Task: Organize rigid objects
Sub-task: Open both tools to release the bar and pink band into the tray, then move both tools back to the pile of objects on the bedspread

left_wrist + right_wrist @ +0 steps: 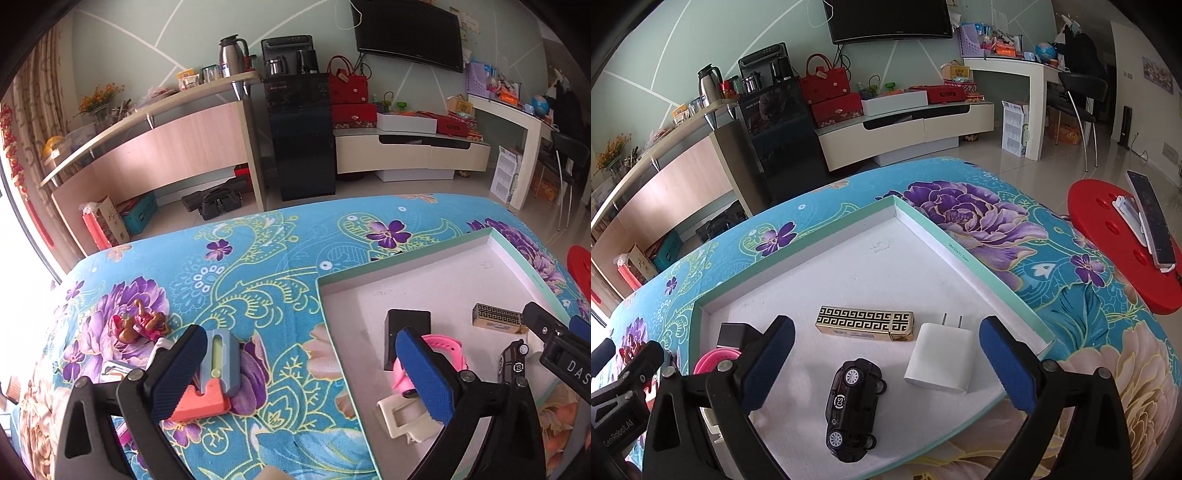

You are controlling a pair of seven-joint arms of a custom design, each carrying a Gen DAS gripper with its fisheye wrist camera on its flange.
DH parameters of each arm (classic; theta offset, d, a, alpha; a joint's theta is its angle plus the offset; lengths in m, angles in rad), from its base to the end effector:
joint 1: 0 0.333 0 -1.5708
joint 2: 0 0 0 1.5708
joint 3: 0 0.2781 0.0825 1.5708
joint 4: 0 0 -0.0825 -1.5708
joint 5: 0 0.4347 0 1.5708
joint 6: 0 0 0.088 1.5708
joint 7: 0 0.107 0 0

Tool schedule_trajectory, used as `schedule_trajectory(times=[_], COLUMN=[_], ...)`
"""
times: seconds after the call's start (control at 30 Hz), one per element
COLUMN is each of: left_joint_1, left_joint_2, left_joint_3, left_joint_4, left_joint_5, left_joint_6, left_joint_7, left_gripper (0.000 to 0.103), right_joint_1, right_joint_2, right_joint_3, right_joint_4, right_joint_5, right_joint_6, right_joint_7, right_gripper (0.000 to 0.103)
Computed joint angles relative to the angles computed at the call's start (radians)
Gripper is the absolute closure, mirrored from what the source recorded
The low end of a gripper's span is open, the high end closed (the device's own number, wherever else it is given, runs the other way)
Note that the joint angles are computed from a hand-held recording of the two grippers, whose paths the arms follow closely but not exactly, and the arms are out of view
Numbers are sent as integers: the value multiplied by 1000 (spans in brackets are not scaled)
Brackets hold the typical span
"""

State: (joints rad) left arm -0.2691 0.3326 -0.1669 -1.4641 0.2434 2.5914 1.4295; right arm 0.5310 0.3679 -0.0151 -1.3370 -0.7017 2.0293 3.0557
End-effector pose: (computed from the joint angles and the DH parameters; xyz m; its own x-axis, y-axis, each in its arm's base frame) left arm 0.6835 -0.3036 0.5424 -0.3714 -0.9249 -0.0814 -0.6188 0.3120 -0.7209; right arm 0.6594 0.3337 0.5267 -0.6289 -0.7613 -0.1576 -0.5066 0.5550 -0.6598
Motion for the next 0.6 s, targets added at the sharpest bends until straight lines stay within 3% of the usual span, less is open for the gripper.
schedule_trajectory(times=[0.37, 0.6], left_joint_1=[33, 74], left_joint_2=[-48, -90], left_joint_3=[58, 80], left_joint_4=[-42, -80], left_joint_5=[78, 173], left_joint_6=[-75, -105], left_joint_7=[-220, -357], left_gripper=[0, 0], right_joint_1=[37, 70], right_joint_2=[151, 268], right_joint_3=[-18, -49], right_joint_4=[225, 402], right_joint_5=[45, 85], right_joint_6=[-74, -25], right_joint_7=[-154, -211], right_gripper=[3, 3])
